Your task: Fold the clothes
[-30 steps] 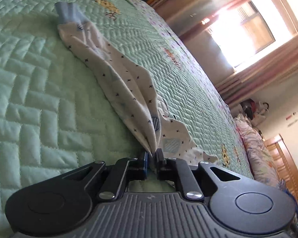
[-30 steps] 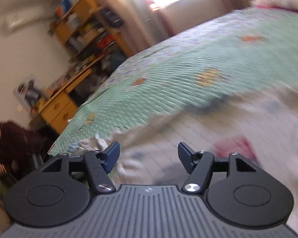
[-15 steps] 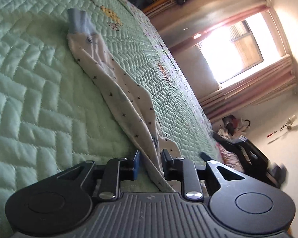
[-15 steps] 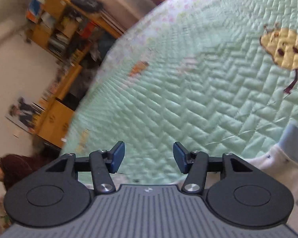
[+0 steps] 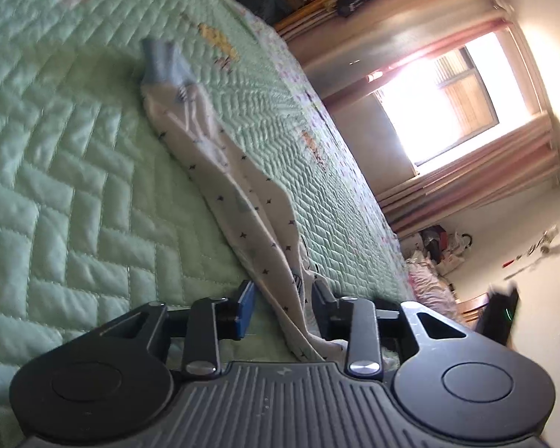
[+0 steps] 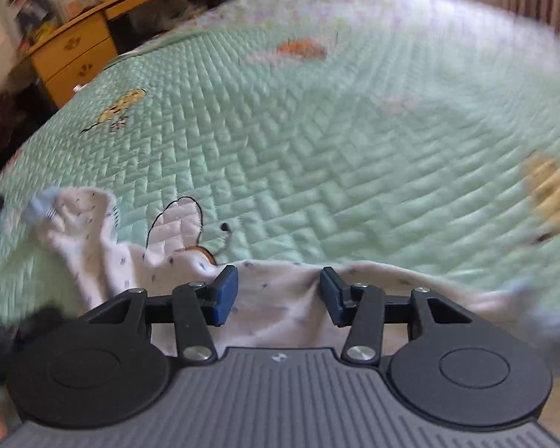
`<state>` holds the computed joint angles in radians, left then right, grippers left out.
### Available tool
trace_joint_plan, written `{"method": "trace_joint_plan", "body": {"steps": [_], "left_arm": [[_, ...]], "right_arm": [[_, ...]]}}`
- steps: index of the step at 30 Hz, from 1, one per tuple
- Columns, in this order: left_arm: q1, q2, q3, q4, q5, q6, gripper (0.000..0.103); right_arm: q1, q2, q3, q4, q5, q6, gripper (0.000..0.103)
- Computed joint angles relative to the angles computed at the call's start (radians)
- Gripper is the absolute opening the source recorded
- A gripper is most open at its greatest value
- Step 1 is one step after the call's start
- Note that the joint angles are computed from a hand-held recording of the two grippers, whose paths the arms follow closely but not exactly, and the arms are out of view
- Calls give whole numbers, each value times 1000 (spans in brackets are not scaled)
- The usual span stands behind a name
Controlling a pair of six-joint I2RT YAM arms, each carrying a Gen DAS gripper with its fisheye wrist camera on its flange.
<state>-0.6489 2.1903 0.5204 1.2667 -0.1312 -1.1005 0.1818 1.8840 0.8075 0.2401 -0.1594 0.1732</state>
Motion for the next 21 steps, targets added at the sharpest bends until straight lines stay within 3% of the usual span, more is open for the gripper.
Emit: {"method": "trace_joint_plan", "body": {"steps": [3,6,9,11,12,13,15,17,20,21], "left_arm": [[-9,-36,-20,-21,-58,33,47],[-21,-66,-19,-60,-98,63,48],[-52,-102,-11,-105,-135,120,48],[-86,-126,-8,-123,-172,167,49],[-102,-137,-7,-127,-188,191,53],[-119,-145,-5,-132,-204,212,60],[-143,-143,6,-138,-225,228,62],[-160,-129,22,-155,-246,246,62],[-170,-115,41,-182,-268,263,62],[-168,-114,46,-189,-265,262,62]], "right_arm": [[20,-2,-22,136,-85,109,51],[-13,-152,-177,252,-77,125,51],[-156,-322,-341,247,-35,86,52],[-327,-390,-427,234,-100,11,52],[-435,-386,-440,212,-181,-30,52],[-535,-365,-434,174,-259,-66,52],[-633,-273,-361,61,-293,-172,52],[-687,-161,-265,24,-331,-268,43],[-729,-136,-202,134,-284,-133,46],[-762,-141,-188,137,-336,-106,46]]}}
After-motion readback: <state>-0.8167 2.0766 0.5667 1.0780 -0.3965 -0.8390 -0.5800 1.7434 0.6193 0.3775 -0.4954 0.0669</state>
